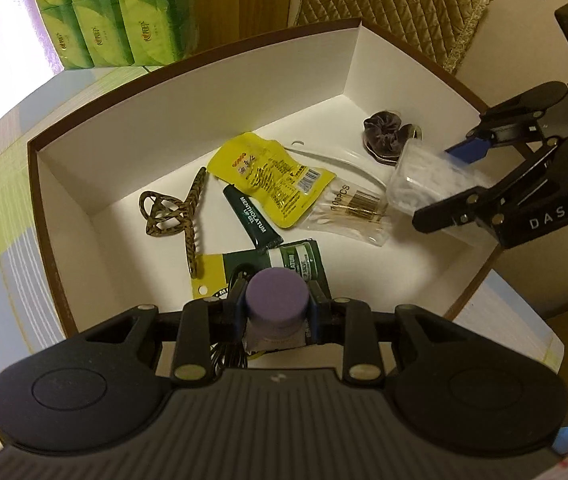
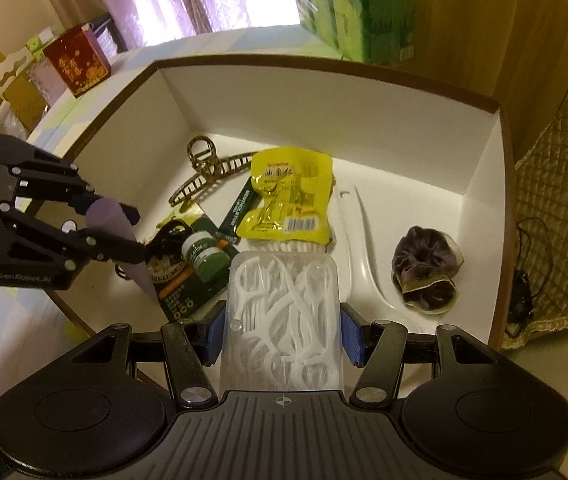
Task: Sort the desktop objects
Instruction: 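Lift and carry the purple tube and floss pick box over the brown box, then open both tools to drop the tube and floss box into the box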
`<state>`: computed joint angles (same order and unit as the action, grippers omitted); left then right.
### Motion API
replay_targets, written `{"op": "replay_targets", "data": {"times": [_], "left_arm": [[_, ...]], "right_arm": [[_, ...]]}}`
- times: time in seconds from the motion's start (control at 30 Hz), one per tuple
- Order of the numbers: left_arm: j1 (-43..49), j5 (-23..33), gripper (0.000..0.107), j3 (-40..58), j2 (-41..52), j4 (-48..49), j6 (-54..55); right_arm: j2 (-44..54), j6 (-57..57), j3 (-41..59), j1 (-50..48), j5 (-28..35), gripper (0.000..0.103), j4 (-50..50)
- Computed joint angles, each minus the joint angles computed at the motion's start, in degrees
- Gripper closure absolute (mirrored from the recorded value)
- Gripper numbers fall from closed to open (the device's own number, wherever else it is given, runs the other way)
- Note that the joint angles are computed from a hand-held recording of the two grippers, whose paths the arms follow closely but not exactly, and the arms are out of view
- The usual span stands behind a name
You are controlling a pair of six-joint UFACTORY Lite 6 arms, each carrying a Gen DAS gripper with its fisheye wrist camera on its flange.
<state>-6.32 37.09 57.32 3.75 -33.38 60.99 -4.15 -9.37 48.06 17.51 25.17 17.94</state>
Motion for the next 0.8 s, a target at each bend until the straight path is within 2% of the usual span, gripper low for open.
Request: {"op": "replay_targets", "data": {"times": [0.4, 0.8], "left_arm": [[-3.21, -6.59, 0.081, -0.66, 4.38, 8.01, -6.97], [-4.91, -5.95, 0.08, 1.88, 6.38, 15.31, -13.93]], "right_arm": [[4.25, -3.7, 3.03, -0.59, 2.24, 0.048, 1.74], [8.83, -8.67, 6.76, -0.54, 5.14, 0.048, 5.8]]}}
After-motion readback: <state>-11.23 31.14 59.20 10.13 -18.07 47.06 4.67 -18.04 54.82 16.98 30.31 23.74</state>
